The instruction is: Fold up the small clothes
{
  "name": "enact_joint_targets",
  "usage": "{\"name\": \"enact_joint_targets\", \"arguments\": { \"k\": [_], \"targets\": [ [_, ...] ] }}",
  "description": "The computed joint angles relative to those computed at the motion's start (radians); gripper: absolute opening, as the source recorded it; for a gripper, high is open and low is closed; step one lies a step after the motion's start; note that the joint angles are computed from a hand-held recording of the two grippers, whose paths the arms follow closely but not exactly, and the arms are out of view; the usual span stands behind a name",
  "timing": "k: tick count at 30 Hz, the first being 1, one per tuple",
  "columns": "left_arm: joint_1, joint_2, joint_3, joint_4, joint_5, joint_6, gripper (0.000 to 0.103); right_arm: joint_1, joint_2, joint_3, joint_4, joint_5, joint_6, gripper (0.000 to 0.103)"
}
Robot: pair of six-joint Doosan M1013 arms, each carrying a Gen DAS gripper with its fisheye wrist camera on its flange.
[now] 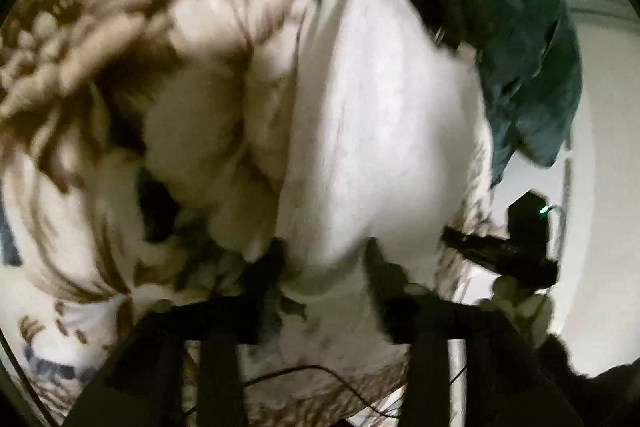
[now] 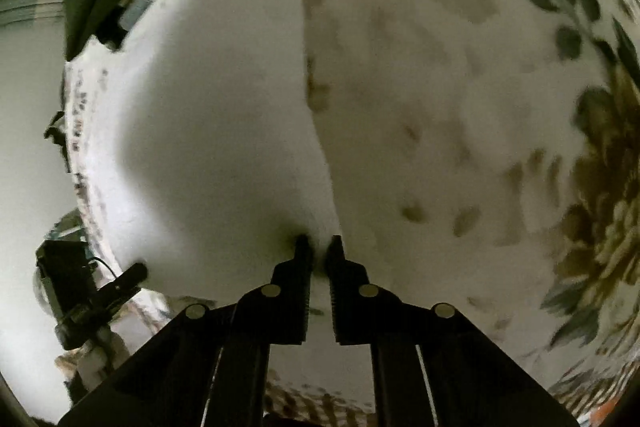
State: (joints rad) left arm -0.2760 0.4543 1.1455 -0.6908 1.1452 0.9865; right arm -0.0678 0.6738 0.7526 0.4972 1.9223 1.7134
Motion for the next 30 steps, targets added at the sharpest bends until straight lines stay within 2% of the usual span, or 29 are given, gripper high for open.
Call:
{"name": "enact_joint_targets", "arguments": {
  "k": [1,3,4,6,8,10,12,15,17,18,19,20,22,24,27,30],
  "targets": [
    [0.008,-0.009,0.015,-0.009,-0.035,0.002,0.075,-0.017,-0.005,0.007,0.032,-0.016,-0.001,0.047],
    [0.02,-0.01,0.032,-0.023,-0.098,0.007,0.075,-0.034,-0.013,0.032,0.089,-0.076,0.012,0.078],
    [0.024,0.004,0.026,-0.025,-0.114,0.011,0.075,-0.041,-0.007,0.038,0.124,-0.088,0.014,0.082],
    [0.033,0.049,0.002,-0.071,-0.129,0.057,0.075,-0.043,0.019,0.038,0.186,-0.084,0.011,0.082],
    [0.037,0.106,-0.047,-0.121,-0.095,0.086,0.075,-0.039,0.043,0.045,0.228,-0.093,0.004,0.088],
    [0.034,0.145,-0.089,-0.152,-0.069,0.12,0.076,-0.04,0.059,0.054,0.297,-0.106,0.022,0.1],
    [0.031,0.167,-0.12,-0.17,-0.05,0.155,0.076,-0.041,0.065,0.067,0.357,-0.125,0.037,0.102],
    [0.026,0.169,-0.129,-0.159,-0.059,0.168,0.077,-0.045,0.064,0.092,0.458,-0.151,0.047,0.101],
    [0.028,0.152,-0.109,-0.155,-0.077,0.185,0.069,-0.034,0.062,0.092,0.451,-0.162,0.036,0.096],
    [0.029,0.145,-0.096,-0.172,-0.093,0.193,0.049,-0.026,0.064,0.084,0.425,-0.158,0.033,0.07],
    [0.029,0.141,-0.09,-0.177,-0.104,0.194,0.039,-0.024,0.06,0.085,0.414,-0.164,0.045,0.057],
    [0.03,0.134,-0.086,-0.172,-0.115,0.19,0.037,-0.02,0.063,0.08,0.414,-0.175,0.056,0.054],
    [0.032,0.127,-0.092,-0.174,-0.122,0.186,0.033,-0.018,0.054,0.063,0.399,-0.18,0.053,0.042],
    [0.031,0.118,-0.112,-0.16,-0.116,0.181,0.032,-0.013,0.048,0.033,0.386,-0.173,0.055,0.039],
    [0.02,0.132,-0.198,-0.128,-0.09,0.141,0.032,-0.005,0.05,-0.045,0.384,-0.155,0.08,0.038],
    [0.02,0.155,-0.309,-0.098,-0.057,0.104,0.032,-0.003,0.097,-0.212,0.413,-0.121,0.138,0.038]
  ]
}}
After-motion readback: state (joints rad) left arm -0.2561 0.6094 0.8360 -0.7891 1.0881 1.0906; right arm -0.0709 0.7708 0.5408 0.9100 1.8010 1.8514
